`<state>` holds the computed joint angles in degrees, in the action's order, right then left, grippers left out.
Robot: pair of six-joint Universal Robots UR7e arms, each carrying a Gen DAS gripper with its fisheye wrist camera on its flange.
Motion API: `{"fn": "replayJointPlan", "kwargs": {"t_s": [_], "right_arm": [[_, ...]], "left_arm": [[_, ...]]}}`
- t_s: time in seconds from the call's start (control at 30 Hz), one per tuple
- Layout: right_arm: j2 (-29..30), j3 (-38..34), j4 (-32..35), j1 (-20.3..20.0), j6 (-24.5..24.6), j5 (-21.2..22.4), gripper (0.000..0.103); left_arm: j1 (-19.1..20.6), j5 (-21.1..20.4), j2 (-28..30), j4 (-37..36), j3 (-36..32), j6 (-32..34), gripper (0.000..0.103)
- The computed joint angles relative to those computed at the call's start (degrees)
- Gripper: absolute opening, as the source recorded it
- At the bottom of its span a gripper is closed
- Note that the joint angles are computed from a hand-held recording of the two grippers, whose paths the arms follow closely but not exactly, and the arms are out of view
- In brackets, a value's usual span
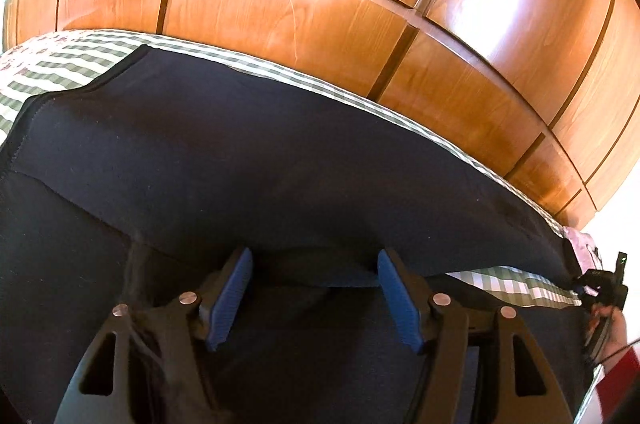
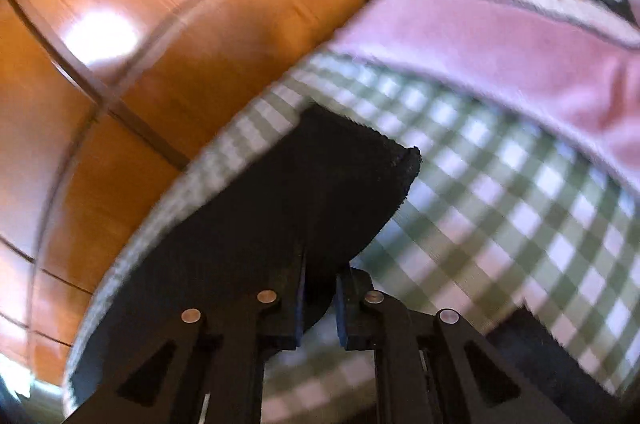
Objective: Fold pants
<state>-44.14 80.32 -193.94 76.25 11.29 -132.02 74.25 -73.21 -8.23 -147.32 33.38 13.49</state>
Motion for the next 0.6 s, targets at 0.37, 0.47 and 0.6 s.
{"fn": "replayJointPlan", "kwargs": {"t_s": [0.37,0.47,0.6], "right_arm": [[17.55,-18.53,-3.45,10.81,-32.10,-2.70,0.041],[21.31,-23.64,3.04,11.47,-33.04,0.26,0.041],[25.57,-30.36,8.24,11.88,-34.94,-2.72,0.041]], "left_arm": [[0.21,-1.06,0.19,1.49,-0.95,-0.44,0.070],[0.34,-1.68,0.51,2.57,-2.02,-1.00,0.070],[0.63,-2.80,0.63,3.74,-2.93,-1.81,0.070]]}}
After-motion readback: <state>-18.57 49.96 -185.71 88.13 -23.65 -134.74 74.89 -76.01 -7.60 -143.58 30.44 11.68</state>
